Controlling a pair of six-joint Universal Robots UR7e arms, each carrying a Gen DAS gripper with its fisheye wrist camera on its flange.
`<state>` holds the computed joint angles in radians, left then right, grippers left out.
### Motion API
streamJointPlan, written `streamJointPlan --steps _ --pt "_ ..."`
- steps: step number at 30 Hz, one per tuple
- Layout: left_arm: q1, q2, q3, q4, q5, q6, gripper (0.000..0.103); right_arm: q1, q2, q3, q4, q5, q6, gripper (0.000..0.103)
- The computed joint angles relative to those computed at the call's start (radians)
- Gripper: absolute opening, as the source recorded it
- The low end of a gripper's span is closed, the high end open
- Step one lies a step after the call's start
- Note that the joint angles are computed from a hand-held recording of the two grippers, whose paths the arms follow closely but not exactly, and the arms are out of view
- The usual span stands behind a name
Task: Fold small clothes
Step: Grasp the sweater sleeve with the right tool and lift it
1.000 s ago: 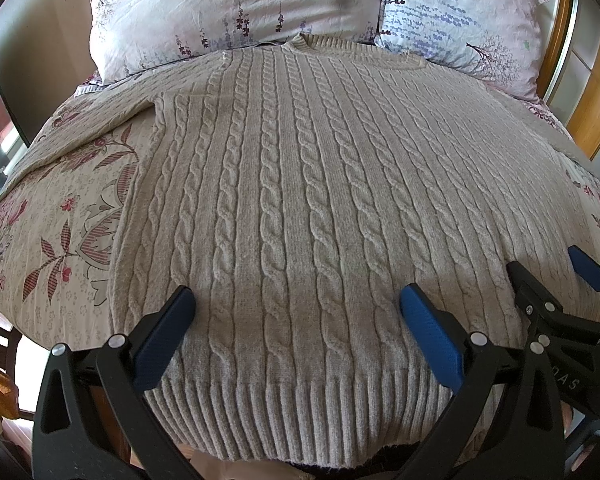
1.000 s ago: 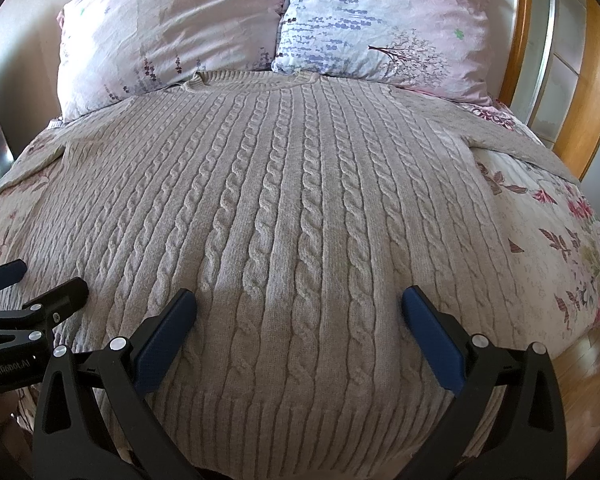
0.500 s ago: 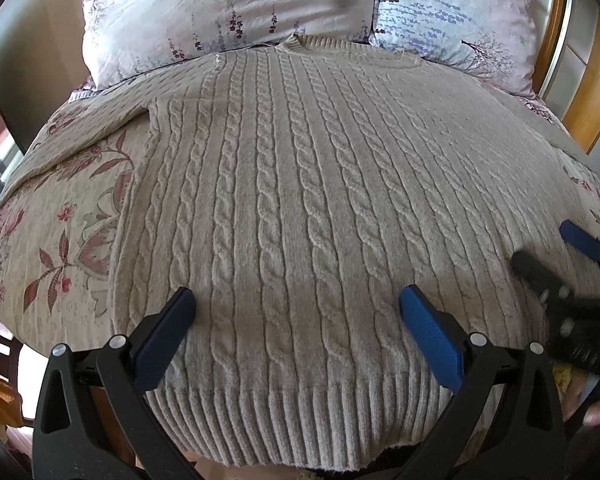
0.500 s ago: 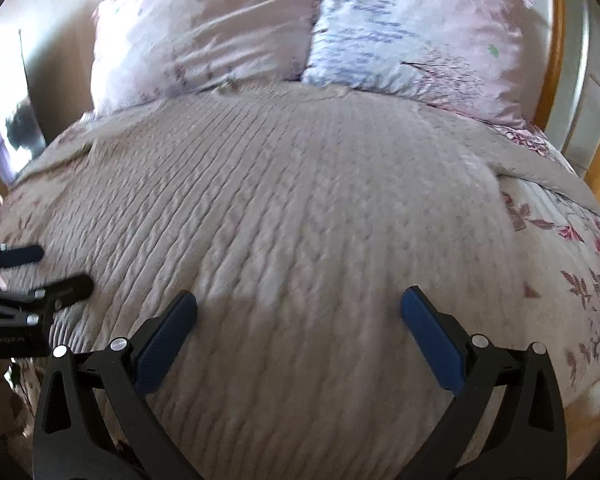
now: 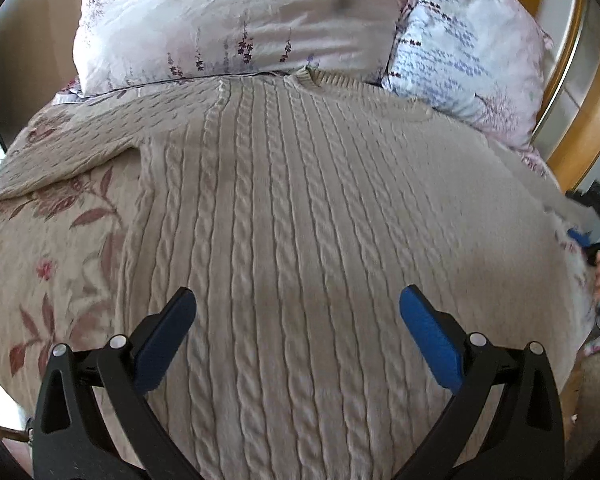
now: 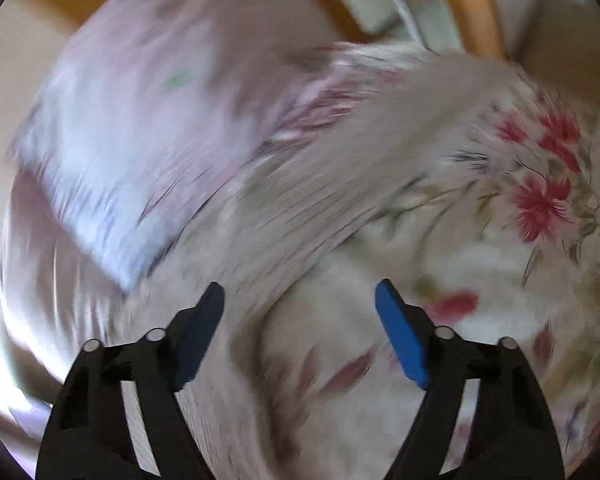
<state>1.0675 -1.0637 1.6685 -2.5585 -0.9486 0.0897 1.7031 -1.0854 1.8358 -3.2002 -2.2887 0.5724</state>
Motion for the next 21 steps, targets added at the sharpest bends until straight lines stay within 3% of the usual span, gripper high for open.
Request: streamJointPlan --steps 1,7,16,21 --pt "0.006 0.005 -0.014 0.004 -0.02 0.0 0.101 -0.026 -0.016 0.008 0.006 0.023 0.045 0.07" --pt "0.029 0.03 -0.059 -0.051 -0.129 0.036 0.101 -0.062 -0.006 -0.006 -0.042 0.023 0.086 0.058" --pt "0.027 0.076 -0.126 -0.02 -0.13 0.049 0.101 -0.071 0.04 -0.059 -0.105 -0.052 0.065 0.039" --pt "0.035 0.08 -0.134 -0.026 -0.137 0.052 0.101 -0.079 0.048 -0.072 -0.097 -0.06 0.039 0.021"
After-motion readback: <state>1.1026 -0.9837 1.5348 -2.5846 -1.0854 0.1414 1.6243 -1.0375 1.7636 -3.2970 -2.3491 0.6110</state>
